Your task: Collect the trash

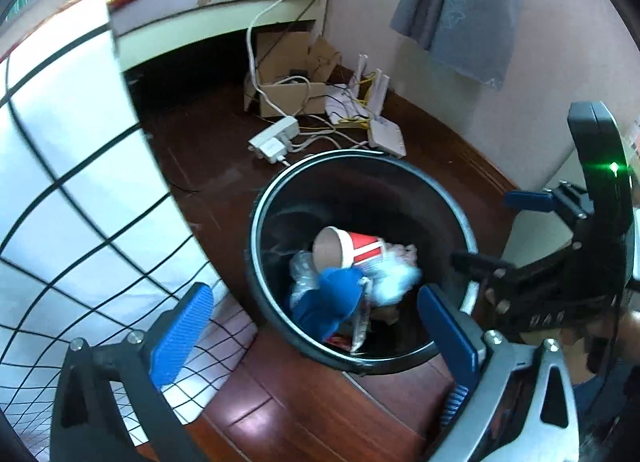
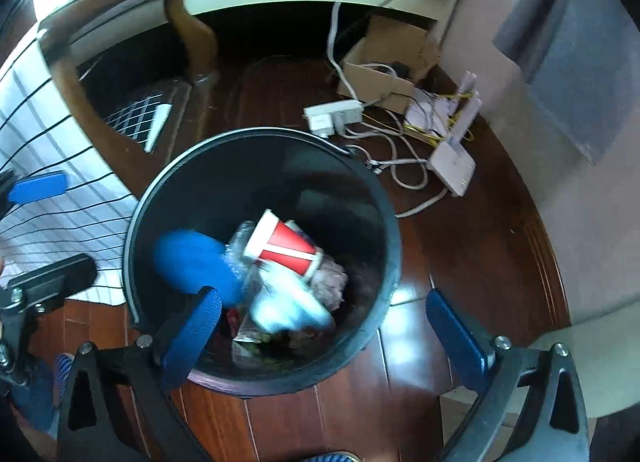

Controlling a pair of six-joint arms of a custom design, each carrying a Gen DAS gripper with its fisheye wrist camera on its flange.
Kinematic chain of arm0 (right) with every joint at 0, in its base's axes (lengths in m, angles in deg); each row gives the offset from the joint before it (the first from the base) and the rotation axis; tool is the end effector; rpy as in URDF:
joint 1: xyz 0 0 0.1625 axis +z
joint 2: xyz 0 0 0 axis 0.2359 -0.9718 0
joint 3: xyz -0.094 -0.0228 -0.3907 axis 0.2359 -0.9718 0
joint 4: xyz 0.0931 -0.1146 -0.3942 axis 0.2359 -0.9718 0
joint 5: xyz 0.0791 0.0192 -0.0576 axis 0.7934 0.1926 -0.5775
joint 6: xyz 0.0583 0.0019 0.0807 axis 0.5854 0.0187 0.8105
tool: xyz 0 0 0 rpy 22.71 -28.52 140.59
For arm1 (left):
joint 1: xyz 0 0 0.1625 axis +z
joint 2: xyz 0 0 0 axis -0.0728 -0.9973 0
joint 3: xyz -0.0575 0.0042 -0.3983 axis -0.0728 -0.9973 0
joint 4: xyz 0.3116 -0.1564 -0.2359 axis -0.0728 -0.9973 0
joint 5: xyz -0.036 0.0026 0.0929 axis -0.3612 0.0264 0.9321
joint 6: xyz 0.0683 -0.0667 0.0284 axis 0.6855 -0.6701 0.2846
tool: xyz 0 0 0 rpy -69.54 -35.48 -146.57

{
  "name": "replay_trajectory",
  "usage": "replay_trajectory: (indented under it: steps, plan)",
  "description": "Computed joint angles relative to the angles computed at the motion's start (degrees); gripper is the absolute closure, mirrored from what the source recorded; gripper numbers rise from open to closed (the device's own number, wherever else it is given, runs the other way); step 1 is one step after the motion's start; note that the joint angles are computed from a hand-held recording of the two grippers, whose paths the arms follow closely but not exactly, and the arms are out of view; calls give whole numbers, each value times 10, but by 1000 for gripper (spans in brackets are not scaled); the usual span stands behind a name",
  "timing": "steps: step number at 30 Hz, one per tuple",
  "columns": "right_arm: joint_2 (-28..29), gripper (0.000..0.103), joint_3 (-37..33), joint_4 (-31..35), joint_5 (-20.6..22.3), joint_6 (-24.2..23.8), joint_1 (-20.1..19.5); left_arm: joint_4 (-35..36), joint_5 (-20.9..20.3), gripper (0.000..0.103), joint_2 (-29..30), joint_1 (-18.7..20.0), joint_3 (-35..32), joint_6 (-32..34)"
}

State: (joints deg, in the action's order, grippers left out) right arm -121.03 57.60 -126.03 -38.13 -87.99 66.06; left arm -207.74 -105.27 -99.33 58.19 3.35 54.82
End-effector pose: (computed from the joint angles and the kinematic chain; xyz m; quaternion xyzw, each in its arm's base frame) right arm -0.0519 -0.7425 0.2235 0.1525 -0.8834 0.2158 0.3869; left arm -0.2945 -0.7334 -0.0684 0.2911 0.8986 -0.1850 0.2711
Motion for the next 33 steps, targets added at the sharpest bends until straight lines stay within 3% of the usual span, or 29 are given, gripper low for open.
replay_trajectory:
  steps: [2,21,33]
  plan:
    - [2,0,0,-2,-12,4,0,-4,7,0,-1,1,3,-1]
    - [-26,0,39,-26,18,-6,23,-56,41,0,-29,-9,44,8]
    - [-85,0,99,-49,32,1,63,-95,66,0,-104,-40,123,0]
